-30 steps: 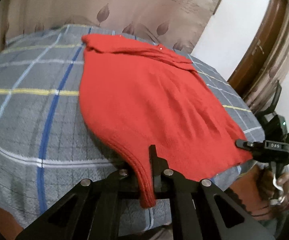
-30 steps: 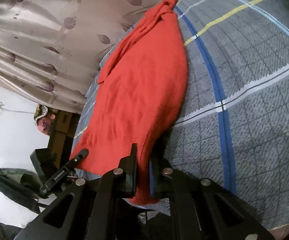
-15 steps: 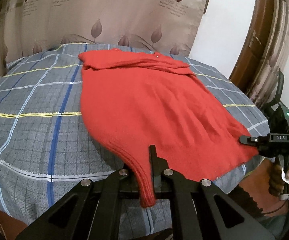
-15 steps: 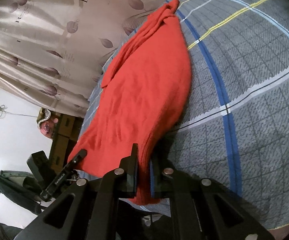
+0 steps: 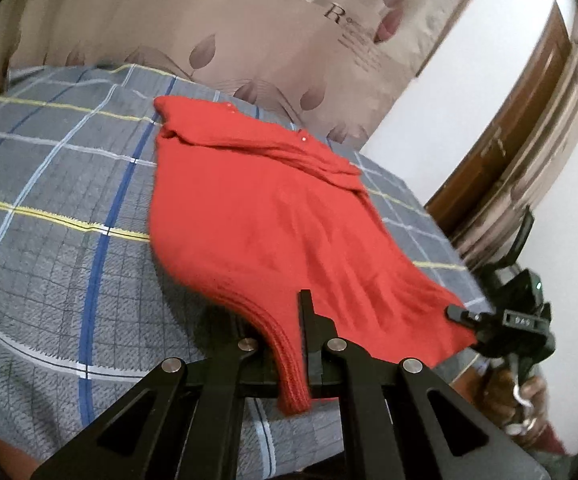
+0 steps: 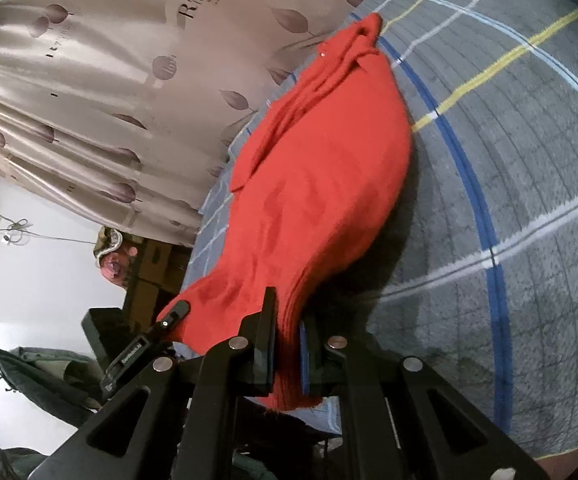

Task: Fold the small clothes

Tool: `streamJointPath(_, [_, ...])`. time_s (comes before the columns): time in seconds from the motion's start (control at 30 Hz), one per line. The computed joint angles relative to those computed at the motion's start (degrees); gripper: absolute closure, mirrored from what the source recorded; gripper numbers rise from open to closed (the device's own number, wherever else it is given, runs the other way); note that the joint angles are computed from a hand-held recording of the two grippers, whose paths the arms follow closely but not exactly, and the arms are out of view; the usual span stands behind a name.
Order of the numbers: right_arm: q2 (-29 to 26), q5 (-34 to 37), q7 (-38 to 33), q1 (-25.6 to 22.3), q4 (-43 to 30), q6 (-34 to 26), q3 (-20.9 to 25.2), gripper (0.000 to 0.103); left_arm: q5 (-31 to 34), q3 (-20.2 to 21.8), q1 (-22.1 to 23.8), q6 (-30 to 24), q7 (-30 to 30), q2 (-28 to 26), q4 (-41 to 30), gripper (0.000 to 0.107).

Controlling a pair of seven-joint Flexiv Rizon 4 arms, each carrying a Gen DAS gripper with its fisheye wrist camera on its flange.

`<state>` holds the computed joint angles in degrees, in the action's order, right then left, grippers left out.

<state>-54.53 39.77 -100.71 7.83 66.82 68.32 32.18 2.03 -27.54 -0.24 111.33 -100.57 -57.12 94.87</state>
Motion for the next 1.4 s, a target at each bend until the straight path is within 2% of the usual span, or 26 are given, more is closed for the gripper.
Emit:
streamJointPath(0.13, [0.24,1.1,-1.03,-0.65,0.1,0.6,0.99,0.095,1.56,-3.27,2.88,0.45,-0.91,-1.04,0.37,0.101])
streamJointPath(0.4, [0.23,2.08,-0.9,-0.81,-0.34,0.36,0.9,0.095,3.23,-5.27,4.18,-0.15,-0.56,-1.79,-0.55,0.101])
streamJointPath(0.73, [-0.63,1.57,0.14,0.56,-4.76,-1.28,-0.59,0.095,2.99,-6.72,4.71,-1.4,1.22,-2.55,-4.74,0.101])
streamJointPath(0.93, [-2.3,-0.81,2.8,2.15,-9.95,-4.28,-2.99,0.095,1.93,-7.48,4.91,-3.47,2.82,-3.4,-8.08,0.101])
streamJointPath(1.4, [-9.79,-7.0,8.5,6.67,-27.31,-12.41,-8.45,0.095,-4.08,-5.86,1.86,-7.82,9.01,-6.1,-18.36,0.101])
